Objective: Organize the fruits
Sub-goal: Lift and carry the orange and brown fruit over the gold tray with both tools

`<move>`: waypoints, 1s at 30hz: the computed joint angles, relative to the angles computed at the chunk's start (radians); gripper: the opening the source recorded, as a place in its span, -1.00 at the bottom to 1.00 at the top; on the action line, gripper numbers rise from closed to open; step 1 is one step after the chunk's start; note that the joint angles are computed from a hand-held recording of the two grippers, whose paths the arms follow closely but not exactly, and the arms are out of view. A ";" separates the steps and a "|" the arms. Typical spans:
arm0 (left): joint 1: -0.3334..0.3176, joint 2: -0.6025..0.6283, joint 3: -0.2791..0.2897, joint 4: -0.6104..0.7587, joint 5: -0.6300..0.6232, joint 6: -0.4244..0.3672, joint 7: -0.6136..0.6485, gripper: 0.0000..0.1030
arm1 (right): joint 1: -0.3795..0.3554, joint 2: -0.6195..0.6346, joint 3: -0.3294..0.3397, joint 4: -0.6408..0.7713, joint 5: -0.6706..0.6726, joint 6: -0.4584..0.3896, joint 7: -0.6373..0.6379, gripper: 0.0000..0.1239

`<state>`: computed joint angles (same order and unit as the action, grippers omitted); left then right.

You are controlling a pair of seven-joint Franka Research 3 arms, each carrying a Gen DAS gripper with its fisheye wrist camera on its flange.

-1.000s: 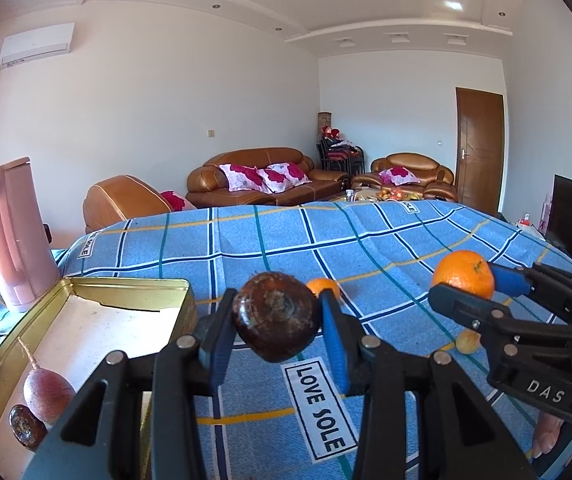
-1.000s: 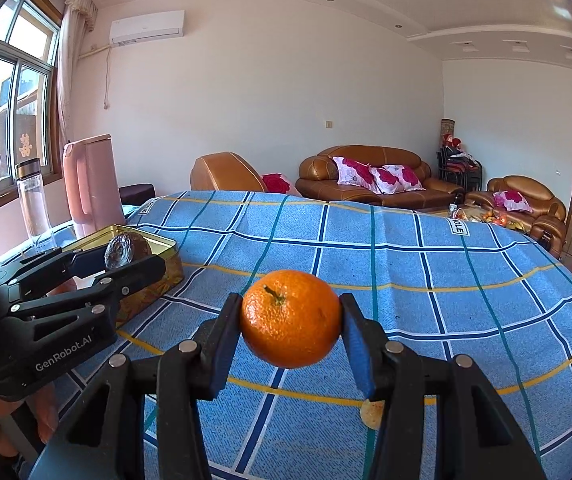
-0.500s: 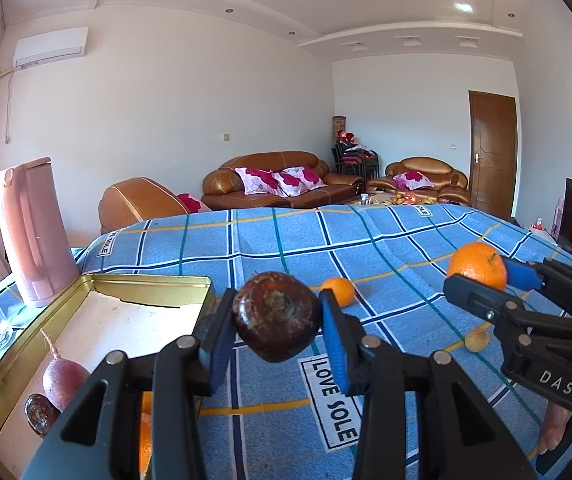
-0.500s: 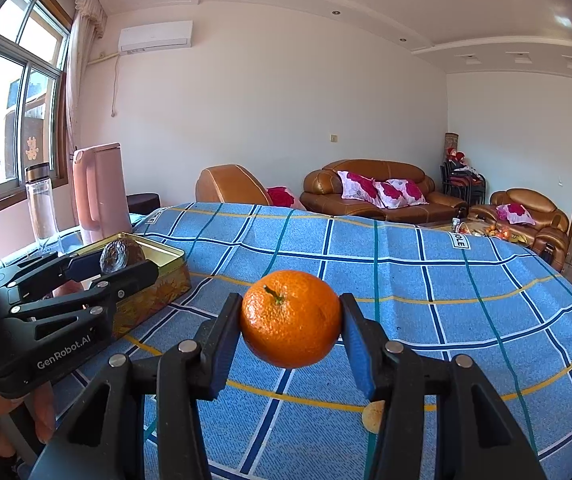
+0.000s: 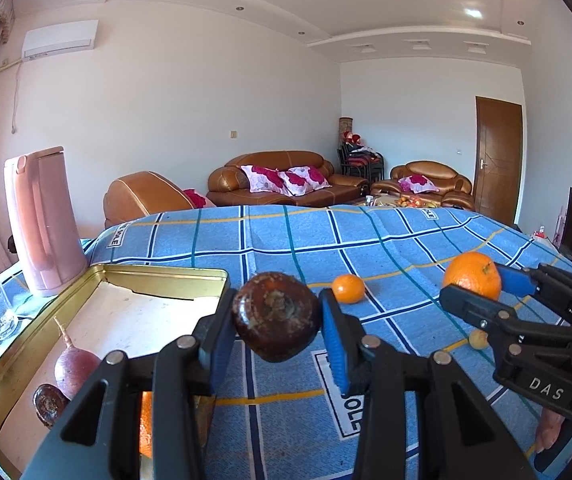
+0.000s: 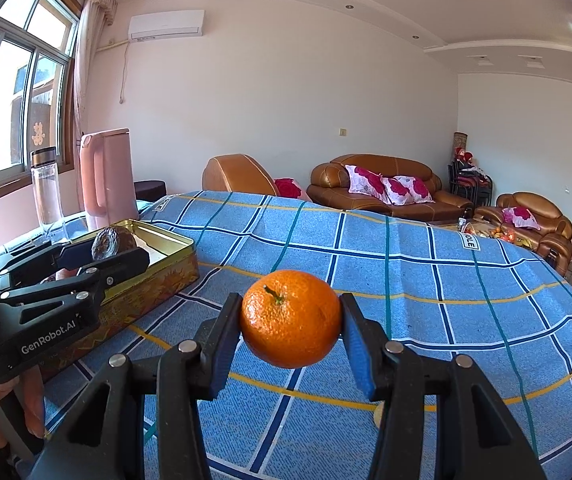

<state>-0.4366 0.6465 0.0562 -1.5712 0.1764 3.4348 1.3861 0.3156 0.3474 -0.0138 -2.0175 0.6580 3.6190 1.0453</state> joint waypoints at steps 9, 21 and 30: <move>0.006 -0.018 0.007 -0.028 -0.009 0.005 0.002 -0.19 | 0.003 -0.002 0.009 -0.004 -0.018 -0.002 0.000 -0.19; 0.087 -0.051 -0.057 -0.076 0.042 0.001 -0.019 -0.19 | 0.026 0.011 0.017 0.018 -0.054 -0.021 0.008 -0.19; 0.122 -0.070 -0.076 -0.112 0.058 0.029 -0.026 -0.19 | 0.049 0.016 0.019 0.034 -0.063 -0.033 0.002 -0.19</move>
